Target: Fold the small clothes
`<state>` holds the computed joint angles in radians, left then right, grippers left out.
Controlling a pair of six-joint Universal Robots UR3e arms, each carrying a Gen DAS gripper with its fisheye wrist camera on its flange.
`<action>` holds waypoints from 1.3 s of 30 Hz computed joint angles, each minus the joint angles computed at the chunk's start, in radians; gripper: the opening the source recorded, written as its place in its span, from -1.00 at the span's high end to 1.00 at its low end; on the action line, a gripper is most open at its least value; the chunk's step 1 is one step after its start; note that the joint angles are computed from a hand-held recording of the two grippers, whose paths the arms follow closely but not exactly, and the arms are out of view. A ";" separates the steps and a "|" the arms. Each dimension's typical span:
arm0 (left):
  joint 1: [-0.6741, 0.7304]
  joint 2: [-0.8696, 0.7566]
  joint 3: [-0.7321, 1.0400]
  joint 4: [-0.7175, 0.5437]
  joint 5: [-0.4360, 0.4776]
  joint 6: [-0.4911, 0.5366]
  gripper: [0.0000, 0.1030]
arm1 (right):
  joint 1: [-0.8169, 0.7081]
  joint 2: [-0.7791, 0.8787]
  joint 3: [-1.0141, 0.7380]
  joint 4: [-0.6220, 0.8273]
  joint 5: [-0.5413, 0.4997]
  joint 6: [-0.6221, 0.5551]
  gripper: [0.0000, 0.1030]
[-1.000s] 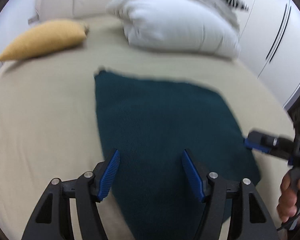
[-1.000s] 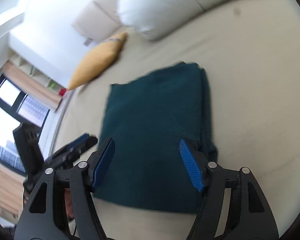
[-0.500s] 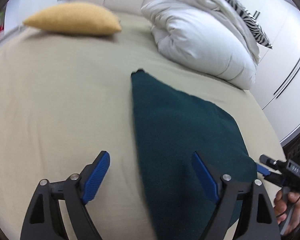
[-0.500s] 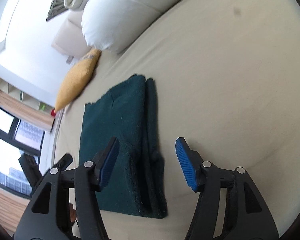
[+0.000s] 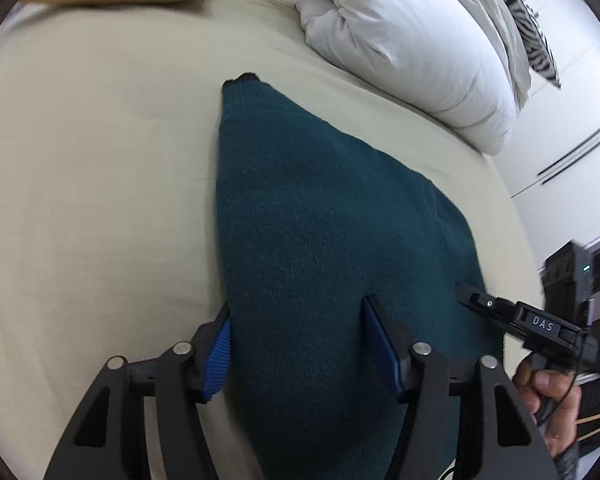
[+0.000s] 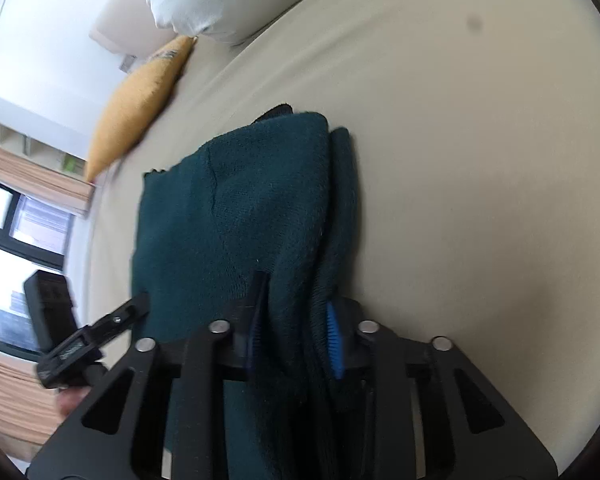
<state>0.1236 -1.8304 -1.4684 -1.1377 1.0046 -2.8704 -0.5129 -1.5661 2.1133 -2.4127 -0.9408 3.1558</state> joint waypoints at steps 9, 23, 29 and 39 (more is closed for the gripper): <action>0.010 0.208 -0.058 -0.048 0.117 0.120 0.46 | 0.500 -0.002 -0.261 0.000 -0.664 0.101 0.68; 0.761 0.652 0.144 -0.992 -0.123 0.923 0.65 | 1.062 0.030 -0.711 0.286 -0.941 0.363 0.69; 1.086 0.632 0.282 -1.353 -0.094 1.293 0.65 | 1.231 0.159 -0.891 0.328 -0.926 0.498 0.68; 0.998 0.596 -0.241 -0.712 0.081 1.021 1.00 | 1.110 0.147 -0.456 0.002 -0.648 0.633 0.68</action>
